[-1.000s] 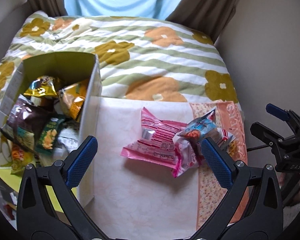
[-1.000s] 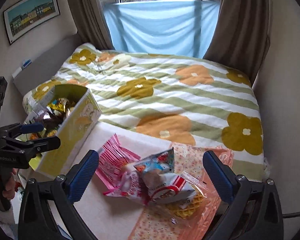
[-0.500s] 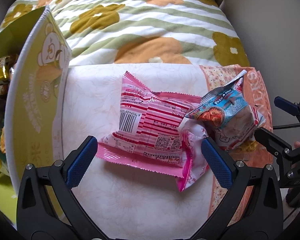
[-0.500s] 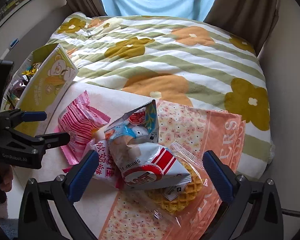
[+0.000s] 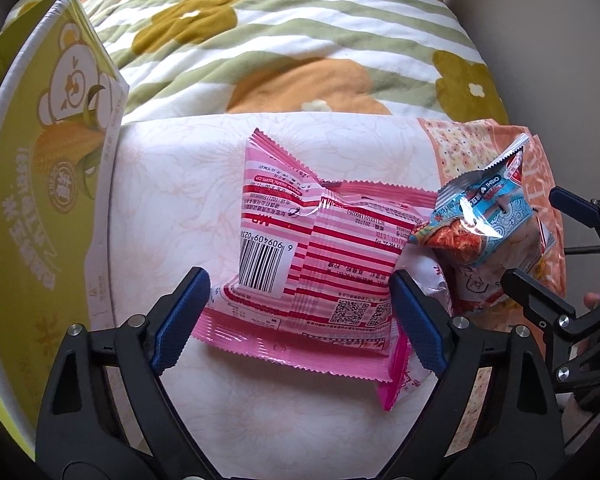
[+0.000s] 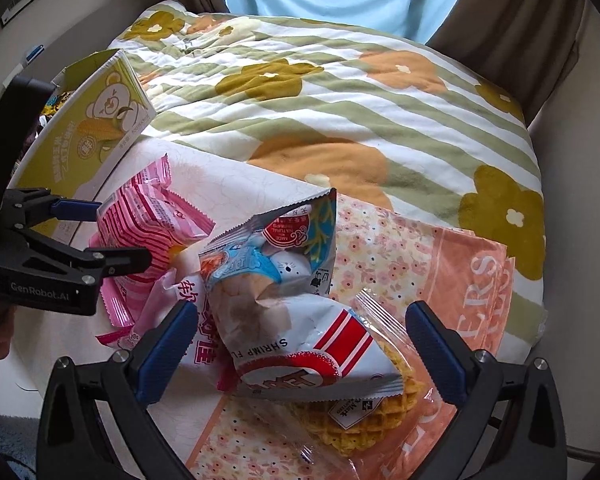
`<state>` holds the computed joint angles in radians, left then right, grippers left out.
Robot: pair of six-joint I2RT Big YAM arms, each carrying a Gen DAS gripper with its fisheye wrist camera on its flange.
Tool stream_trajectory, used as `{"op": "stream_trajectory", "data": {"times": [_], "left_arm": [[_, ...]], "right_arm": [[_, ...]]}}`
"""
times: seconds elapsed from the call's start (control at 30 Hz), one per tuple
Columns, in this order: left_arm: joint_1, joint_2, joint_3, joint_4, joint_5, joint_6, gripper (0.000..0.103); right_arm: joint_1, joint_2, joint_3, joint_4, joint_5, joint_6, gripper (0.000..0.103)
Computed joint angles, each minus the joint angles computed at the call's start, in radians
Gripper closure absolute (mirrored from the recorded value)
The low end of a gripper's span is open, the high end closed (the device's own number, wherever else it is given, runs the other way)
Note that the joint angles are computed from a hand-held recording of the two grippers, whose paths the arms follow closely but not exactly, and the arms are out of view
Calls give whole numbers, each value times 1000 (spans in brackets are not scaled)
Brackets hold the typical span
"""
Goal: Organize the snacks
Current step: 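Grasp the pink striped bag with the left gripper while the right grasps the shrimp flakes bag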
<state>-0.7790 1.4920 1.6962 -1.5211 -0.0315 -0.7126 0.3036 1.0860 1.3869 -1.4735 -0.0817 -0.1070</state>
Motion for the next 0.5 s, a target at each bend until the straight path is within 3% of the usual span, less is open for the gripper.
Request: {"op": "stream_trajectory", "data": {"times": [0.1,0.33,0.5], "left_arm": [[-1,-1,-1,1,-1,10,15],[-12,0,3,-14,-6,20,37],[-8,-26,-5,-22,-21,-23,41]], "right_arm": [[1,3,-9,2,-6,-10,0],[14,8,-14,8,2,-36,0],[19,17,-9,9,-5,-53,0]]}}
